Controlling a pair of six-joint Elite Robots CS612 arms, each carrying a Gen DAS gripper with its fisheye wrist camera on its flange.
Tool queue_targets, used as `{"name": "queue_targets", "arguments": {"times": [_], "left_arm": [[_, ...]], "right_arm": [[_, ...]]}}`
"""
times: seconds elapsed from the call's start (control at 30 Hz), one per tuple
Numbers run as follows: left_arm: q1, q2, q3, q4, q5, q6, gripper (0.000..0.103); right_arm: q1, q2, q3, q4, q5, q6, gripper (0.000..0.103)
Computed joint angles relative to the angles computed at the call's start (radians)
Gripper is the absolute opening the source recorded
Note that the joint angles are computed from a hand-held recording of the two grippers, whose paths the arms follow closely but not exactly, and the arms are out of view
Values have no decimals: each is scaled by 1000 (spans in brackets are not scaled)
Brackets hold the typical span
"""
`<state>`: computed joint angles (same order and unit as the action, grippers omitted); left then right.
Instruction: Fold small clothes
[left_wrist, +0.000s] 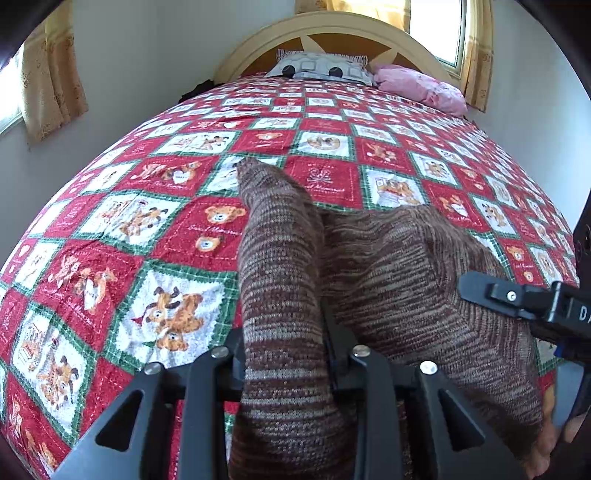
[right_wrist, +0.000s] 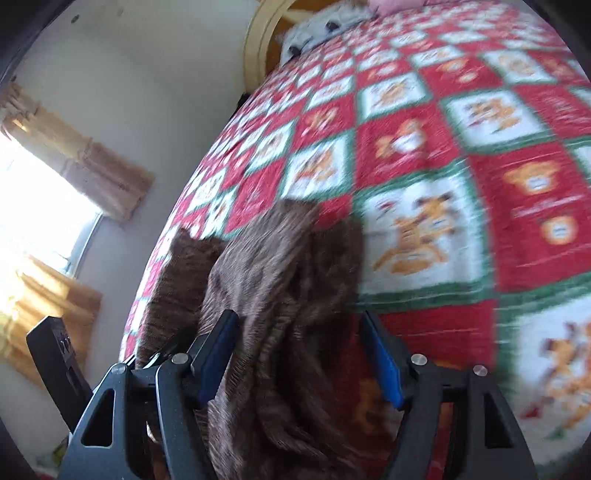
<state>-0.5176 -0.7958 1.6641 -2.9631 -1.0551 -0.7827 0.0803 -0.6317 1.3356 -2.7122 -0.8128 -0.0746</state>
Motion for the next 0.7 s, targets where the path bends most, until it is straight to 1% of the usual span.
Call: {"name": "queue_targets", "arguments": {"times": [0.03,0.07,0.1,0.13,0.17,0.23,0.27,0.33,0.37,0.4,0.47,0.5,0.53,0.57,0.6,0.63,0.67,0.7], "left_arm": [[1,0,1,-8,-2,-2,31],[3,1,2,-17,-7,-3,31],[5,0,2,-19,-10,-5,30],[7,-1,-1,-13,-10,-3,30],[9,-3,-2,-11,-13,0,29],[13,-9,-4,-10,-9,8,28],[14,-11,-4,-16,1,16,28],[14,-14,-9,-26,47,46,28],[13,-13,-15,-22,82,63,28],[14,-12,-20,-24,103,74,28],[21,-5,-30,-43,128,96,28],[27,3,-41,-32,130,99,28],[35,10,-56,0,117,95,28],[44,19,-70,31,91,93,28],[51,28,-82,59,71,90,31],[56,38,-94,90,66,86,33],[58,45,-96,97,72,90,44],[53,50,-90,83,99,93,54]], "right_arm": [[4,1,-1,-12,-17,-6,69],[12,-1,-1,-23,-51,-14,60],[18,-2,-3,-12,-60,-41,31],[23,-4,-3,-10,-63,-62,26],[31,-9,7,-50,-92,-75,25],[43,-20,20,-102,-123,-122,23],[46,-25,27,-135,-116,-132,22],[43,-27,34,-201,-81,-119,22],[45,-29,36,-238,-79,-112,21],[50,-28,35,-284,-88,-109,21],[61,-20,24,-330,-102,-110,21],[66,-12,9,-337,-115,-114,21],[74,2,-12,-338,-144,-122,21],[81,15,-34,-313,-173,-122,21],[84,30,-62,-255,-183,-118,22],[84,38,-78,-210,-197,-112,22],[85,50,-96,-178,-221,-102,23],[82,60,-106,-162,-224,-91,30]]}}
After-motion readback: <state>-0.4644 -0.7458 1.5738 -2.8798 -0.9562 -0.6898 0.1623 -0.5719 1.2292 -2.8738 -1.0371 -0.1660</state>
